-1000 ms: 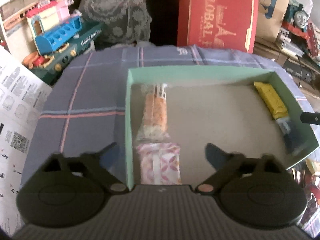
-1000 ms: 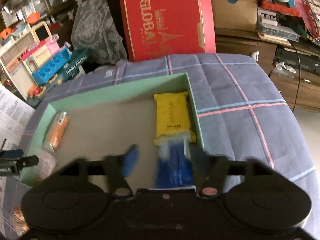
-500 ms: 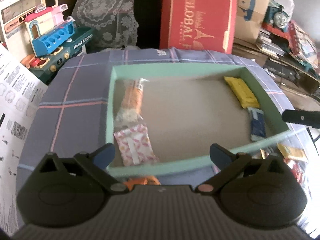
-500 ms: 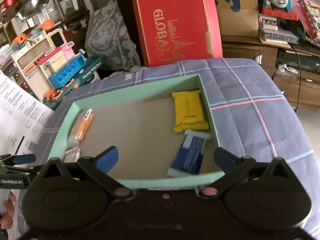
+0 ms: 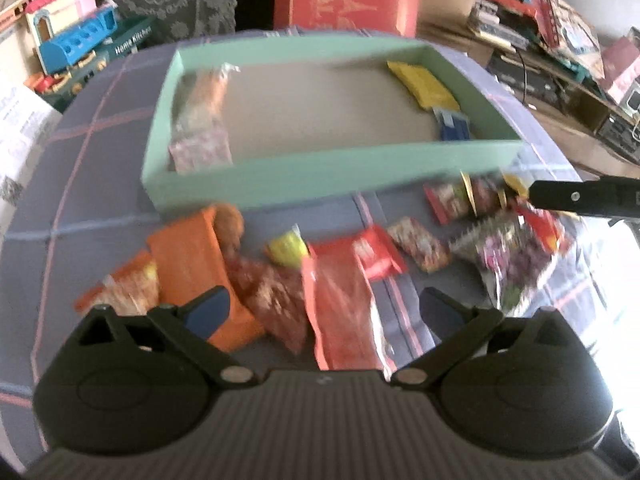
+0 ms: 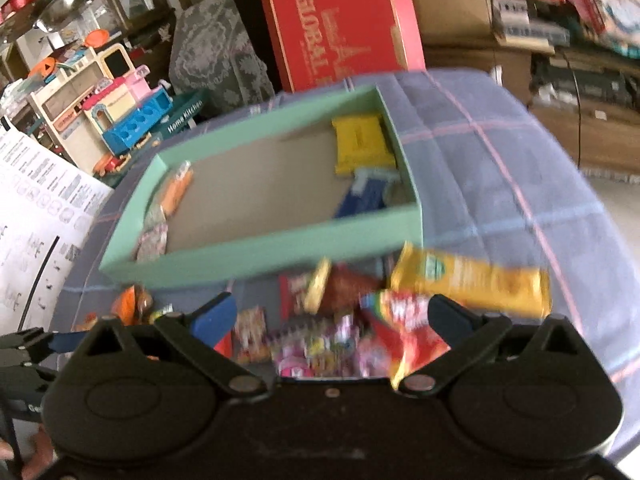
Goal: Organize snacks
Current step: 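Withdraw both tools from the tray back to the snack pile, then grasp the long red-orange packet with the left tool while the right tool grasps the purple grape bag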
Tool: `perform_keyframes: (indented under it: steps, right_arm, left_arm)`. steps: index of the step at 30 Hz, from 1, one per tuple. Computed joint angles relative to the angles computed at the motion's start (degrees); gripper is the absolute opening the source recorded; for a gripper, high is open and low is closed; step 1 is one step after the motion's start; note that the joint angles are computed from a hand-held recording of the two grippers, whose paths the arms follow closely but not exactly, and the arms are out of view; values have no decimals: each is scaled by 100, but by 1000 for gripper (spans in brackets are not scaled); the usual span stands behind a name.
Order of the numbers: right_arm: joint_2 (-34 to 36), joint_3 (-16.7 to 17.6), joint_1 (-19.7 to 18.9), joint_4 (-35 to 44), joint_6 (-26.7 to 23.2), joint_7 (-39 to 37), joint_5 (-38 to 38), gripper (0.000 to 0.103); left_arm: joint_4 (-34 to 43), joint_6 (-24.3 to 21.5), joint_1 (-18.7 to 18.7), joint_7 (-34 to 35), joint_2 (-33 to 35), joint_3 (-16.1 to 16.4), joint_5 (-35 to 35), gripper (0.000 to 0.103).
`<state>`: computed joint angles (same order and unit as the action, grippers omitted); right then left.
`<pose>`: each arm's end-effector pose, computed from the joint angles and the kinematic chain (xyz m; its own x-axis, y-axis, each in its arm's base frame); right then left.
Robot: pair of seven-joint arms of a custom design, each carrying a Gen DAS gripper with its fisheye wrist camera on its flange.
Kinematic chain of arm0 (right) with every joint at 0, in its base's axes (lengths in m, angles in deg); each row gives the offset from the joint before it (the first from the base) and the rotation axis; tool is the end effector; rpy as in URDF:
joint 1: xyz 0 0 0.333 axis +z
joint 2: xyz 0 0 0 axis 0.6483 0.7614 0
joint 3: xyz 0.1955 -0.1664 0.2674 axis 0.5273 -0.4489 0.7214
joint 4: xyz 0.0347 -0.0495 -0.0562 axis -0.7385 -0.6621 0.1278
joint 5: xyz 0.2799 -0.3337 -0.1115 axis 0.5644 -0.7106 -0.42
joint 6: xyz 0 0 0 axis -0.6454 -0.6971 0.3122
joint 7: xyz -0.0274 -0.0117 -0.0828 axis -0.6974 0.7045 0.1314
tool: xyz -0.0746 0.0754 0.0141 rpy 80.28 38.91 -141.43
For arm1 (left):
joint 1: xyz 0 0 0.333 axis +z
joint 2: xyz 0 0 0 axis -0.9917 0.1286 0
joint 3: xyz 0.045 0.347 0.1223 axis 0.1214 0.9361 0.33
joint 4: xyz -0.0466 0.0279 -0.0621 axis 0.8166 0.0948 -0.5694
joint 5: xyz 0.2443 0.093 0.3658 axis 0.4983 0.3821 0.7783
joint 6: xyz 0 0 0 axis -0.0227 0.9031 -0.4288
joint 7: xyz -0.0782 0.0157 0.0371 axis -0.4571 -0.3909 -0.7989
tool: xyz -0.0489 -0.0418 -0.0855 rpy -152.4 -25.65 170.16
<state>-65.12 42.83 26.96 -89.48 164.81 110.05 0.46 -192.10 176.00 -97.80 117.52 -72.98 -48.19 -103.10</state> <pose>0.4024 0.1518 0.3771 -0.2330 -0.9335 -0.2727 -0.7179 0.3543 -0.5993 0.4882 -0.1978 0.3542 -0.4019 -0.9112 0.0900 -0.7978 0.3003 -0.5229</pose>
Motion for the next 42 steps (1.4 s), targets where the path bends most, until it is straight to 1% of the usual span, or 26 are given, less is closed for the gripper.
perform_keyframes:
  steps: [3, 4, 5, 6, 7, 8, 9, 13, 14, 15, 17, 19, 23, 26, 29, 30, 31, 32, 33, 35, 36, 37, 38, 39, 40, 42]
  right_arm:
    - [210, -313, 437, -171, 337, 24, 224, 103]
    - [280, -336, 514, -221, 512, 1, 317, 103]
    - [312, -194, 436, -236, 605, -30, 404, 103]
    - [334, 149, 177, -211, 655, -86, 502, 103]
    - [313, 523, -116, -200, 678, -155, 600, 100]
    - [294, 900, -416, -179, 693, -234, 689, 98]
    - [305, 1156, -613, -148, 673, -306, 766, 98]
    - [469, 1537, -781, -42, 568, -578, 981, 98]
    - [500, 1569, -744, -35, 559, -632, 1001, 95]
    - [506, 1700, -809, -7, 521, -678, 1019, 93]
    - [353, 2298, -1281, 101, 257, -619, 942, 87]
    - [162, 2842, -1773, 233, -31, -411, 734, 87]
    - [211, 3000, -2000, 339, -59, -35, 511, 87]
    - [262, 3418, -2528, 443, -1, 366, 352, 87]
    - [373, 3537, -2729, 492, -18, 623, 175, 89]
    - [430, 3394, -2618, 472, 26, 669, 131, 90]
    - [535, 3051, -2318, 430, 115, 691, 123, 95]
    - [598, 2807, -2122, 388, 238, 738, 95, 100]
    - [593, 2692, -2038, 331, 397, 788, 121, 100]
    - [533, 2826, -2191, 329, 434, 732, 244, 99]
    - [579, 2907, -2301, 348, 452, 687, 279, 98]
    - [672, 3019, -2455, 371, 500, 640, 316, 88]
    - [739, 3200, -2662, 396, 530, 579, 371, 74]
    - [775, 3439, -2910, 427, 533, 506, 419, 64]
    - [848, 3614, -3101, 463, 503, 413, 424, 59]
    - [744, 3893, -3322, 433, 599, 324, 475, 57]
  left_arm:
    - [-103, 36, -106, 314, -22, -1, -439, 102]
    - [-138, 80, -124, 328, -24, -7, -504, 101]
    - [-163, 97, -140, 338, -23, -8, -563, 98]
    - [-149, 54, -147, 373, -14, 4, -622, 93]
    - [-135, 2, -151, 428, -5, 13, -711, 90]
    - [-138, -10, -155, 477, -6, 11, -800, 90]
    - [-125, -8, -158, 530, -1, 8, -883, 89]
    - [-130, 45, -183, 821, 14, -9, -1226, 89]
    - [-122, 44, -178, 850, 30, -17, -1258, 89]
    - [-125, 51, -169, 846, 44, -30, -1255, 89]
    - [-138, 59, -134, 753, 70, -55, -1159, 89]
    - [-146, 36, -94, 635, 90, -71, -1050, 89]
    - [-171, 42, -37, 526, 115, -93, -976, 89]
    - [-163, 28, 1, 391, 136, -106, -866, 89]
    - [-189, 65, 19, 277, 128, -130, -716, 89]
    - [-204, 65, 21, 211, 111, -134, -649, 89]
    - [-204, 59, 8, 244, 99, -131, -698, 89]
    - [-205, 73, -6, 247, 93, -132, -710, 89]
    - [-206, 78, -10, 164, 96, -135, -630, 89]
    - [-184, 89, -29, 68, 123, -148, -542, 86]
    - [-185, 103, -33, 35, 133, -155, -496, 80]
    - [-186, 107, -30, -96, 150, -168, -336, 76]
    - [-199, 122, -20, -285, 158, -180, -122, 74]
    - [-229, 176, -15, -451, 157, -194, 78, 70]
    - [-245, 199, -27, -477, 151, -206, 145, 61]
    - [-237, 117, -70, -342, 137, -222, 96, 46]
